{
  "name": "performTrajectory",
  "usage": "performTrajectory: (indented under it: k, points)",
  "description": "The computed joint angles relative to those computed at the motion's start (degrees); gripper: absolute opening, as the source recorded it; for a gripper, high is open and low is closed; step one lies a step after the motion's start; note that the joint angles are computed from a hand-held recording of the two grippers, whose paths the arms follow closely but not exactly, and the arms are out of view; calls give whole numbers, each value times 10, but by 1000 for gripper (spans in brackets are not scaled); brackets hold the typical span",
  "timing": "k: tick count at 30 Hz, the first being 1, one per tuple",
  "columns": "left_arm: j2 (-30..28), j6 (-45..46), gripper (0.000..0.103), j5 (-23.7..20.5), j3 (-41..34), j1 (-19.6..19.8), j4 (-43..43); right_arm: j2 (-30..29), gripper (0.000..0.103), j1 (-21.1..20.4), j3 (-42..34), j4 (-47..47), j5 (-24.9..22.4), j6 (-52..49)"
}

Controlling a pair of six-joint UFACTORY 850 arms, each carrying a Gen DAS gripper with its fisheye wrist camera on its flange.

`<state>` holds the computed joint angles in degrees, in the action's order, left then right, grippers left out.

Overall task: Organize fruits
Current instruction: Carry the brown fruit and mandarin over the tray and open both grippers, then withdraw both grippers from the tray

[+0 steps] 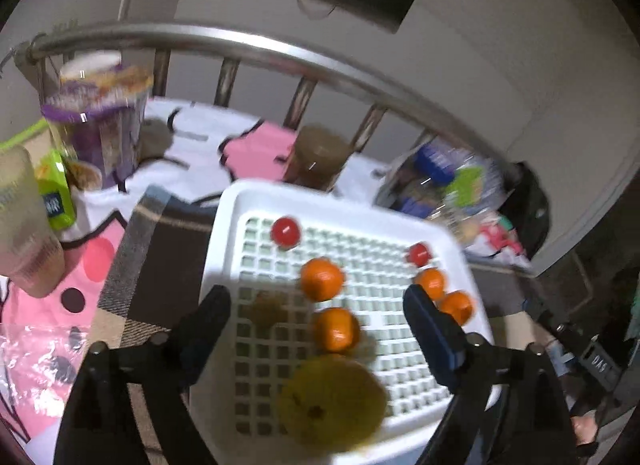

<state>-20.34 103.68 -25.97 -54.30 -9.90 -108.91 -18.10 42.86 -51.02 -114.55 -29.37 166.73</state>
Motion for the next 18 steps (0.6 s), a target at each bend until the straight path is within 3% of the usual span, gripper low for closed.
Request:
performTrajectory:
  k: [4, 13, 18]
  points:
    - [71, 74, 103, -32, 62, 6, -58, 38, 103, 49, 24, 41, -65, -24]
    - [191, 286, 103, -40, 213, 3, -221, 47, 103, 155, 39, 119, -161, -79]
    - [214, 299, 103, -47, 258, 10, -208, 25, 103, 203, 37, 162, -195, -105]
